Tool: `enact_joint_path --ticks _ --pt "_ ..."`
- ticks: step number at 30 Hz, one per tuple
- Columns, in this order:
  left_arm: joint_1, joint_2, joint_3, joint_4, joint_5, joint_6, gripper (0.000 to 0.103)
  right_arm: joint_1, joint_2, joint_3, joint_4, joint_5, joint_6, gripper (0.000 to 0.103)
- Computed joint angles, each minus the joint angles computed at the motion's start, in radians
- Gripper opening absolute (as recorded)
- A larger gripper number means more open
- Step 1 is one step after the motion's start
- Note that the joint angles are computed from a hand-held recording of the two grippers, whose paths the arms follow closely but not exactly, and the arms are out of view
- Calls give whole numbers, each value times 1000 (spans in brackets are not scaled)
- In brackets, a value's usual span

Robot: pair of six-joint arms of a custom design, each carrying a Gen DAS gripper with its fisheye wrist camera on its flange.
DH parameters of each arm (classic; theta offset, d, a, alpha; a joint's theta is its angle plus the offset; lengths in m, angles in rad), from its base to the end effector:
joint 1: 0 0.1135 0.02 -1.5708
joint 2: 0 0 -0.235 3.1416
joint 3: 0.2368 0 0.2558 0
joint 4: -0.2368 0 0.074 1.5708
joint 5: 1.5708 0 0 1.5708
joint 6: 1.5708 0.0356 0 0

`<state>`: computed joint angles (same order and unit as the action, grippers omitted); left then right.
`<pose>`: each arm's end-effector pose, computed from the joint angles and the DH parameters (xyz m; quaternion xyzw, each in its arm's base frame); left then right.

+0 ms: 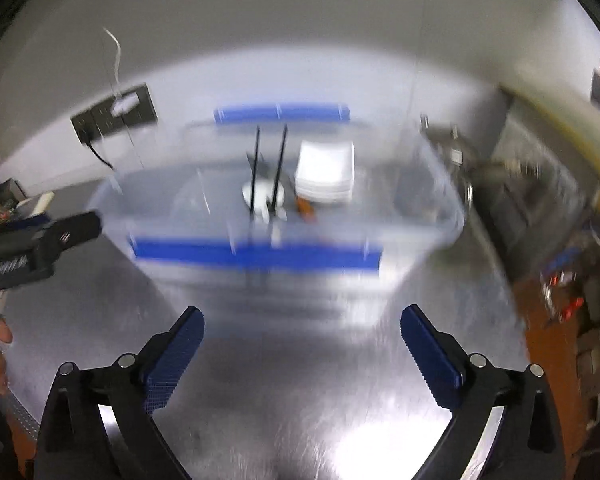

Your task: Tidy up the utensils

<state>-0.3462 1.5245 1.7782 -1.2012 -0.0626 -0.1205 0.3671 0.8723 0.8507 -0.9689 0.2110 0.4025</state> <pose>0.2817 -0.0993 0.3798 0.0976 0.9464 -0.0419 0.3051 0.1692 0.0571 0.2571 0.0470 0.9522 0.0133 0.3016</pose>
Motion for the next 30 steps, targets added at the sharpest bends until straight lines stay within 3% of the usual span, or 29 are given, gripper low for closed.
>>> enact_joint_path --ticks 5,9,12,19,30 --pt "-42 -156 -275 78 -32 -43 96 86 37 -68 -24 41 100 98" --pt "-114 -215 -336 107 -128 -80 96 153 55 -40 -62 153 167 98" --pt "-138 -247 -334 113 -167 -99 96 184 45 -10 -91 234 193 98" --pt "-129 -252 -301 100 -160 -121 96 143 36 22 -112 197 116 98" --pt "-179 -229 -275 74 -213 -140 96 170 24 13 -114 190 151 98"
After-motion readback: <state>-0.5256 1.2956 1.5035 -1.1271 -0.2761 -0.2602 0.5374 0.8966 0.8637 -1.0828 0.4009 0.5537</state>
